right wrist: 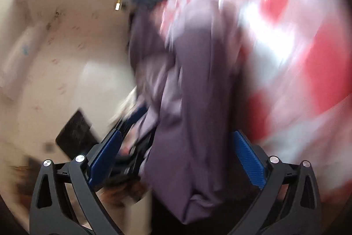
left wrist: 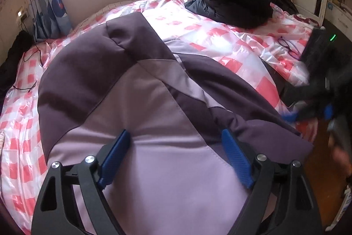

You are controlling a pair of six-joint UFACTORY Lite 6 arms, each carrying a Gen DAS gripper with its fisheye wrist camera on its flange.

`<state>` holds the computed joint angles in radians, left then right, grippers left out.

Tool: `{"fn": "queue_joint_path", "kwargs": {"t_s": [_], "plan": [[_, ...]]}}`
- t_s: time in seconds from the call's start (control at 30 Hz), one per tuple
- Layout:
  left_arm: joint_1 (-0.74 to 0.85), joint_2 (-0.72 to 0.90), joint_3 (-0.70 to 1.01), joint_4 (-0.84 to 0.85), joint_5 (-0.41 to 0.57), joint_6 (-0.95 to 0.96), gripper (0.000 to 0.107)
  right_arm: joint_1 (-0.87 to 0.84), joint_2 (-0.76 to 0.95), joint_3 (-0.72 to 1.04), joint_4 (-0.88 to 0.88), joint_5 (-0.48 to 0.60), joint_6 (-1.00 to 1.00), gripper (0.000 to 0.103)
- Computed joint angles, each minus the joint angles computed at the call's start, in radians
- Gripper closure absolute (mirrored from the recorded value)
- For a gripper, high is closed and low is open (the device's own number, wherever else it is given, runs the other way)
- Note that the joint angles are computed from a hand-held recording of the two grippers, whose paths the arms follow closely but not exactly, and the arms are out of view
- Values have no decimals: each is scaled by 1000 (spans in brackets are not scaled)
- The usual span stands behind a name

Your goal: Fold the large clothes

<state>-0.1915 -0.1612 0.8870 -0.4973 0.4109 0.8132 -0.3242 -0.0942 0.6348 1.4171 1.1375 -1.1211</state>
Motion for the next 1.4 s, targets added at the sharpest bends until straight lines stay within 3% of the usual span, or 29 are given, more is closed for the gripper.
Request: {"fn": "queue_joint_path", "kwargs": {"t_s": [0.1, 0.17, 0.3, 0.4, 0.47, 0.53, 0.6, 0.67, 0.73, 0.8, 0.87, 0.97, 1.07, 1.17, 1.3, 1.4], "plan": [[37, -6, -18, -112, -2, 129, 23, 108, -150, 114, -69, -228, 71, 6], [30, -35, -52, -123, -32, 143, 22, 210, -77, 196, -41, -255, 55, 6], [45, -42, -75, -260, -35, 288, 18, 370, 179, 279, -145, -427, 159, 6], [23, -55, -110, -308, -82, 344, 15, 387, 70, 258, -114, -501, 175, 6], [26, -46, -109, -350, -81, 393, 13, 427, 20, 342, -178, -562, 240, 6], [19, -44, -109, -358, -87, 400, 12, 451, 119, 519, -335, -532, 401, 6], [20, -54, -112, -346, -82, 389, 12, 506, 325, 664, -476, -592, 536, 6], [58, -58, -93, -358, -9, 411, 12, 554, 522, 754, -450, -649, 512, 6], [93, -80, -72, -293, 88, 386, 12, 479, 580, 747, -283, -570, 396, 7], [224, -138, -63, -376, 228, 480, 12, 460, 476, 636, -224, -605, 315, 7], [433, -136, -36, -502, 397, 571, 12, 487, 318, 511, -297, -709, 346, 7], [717, 85, 109, -617, 542, 538, 11, 554, 192, 391, -364, -867, 397, 7], [832, 368, 300, -619, 602, 365, 12, 572, 152, 271, -102, -940, 188, 7], [851, 559, 411, -603, 674, 301, 12, 561, 112, 172, 155, -909, -37, 7], [823, 704, 442, -656, 786, 285, 11, 545, 152, 204, 112, -864, 5, 7], [807, 673, 383, -674, 772, 321, 10, 474, 218, 212, 225, -708, -100, 7]]}}
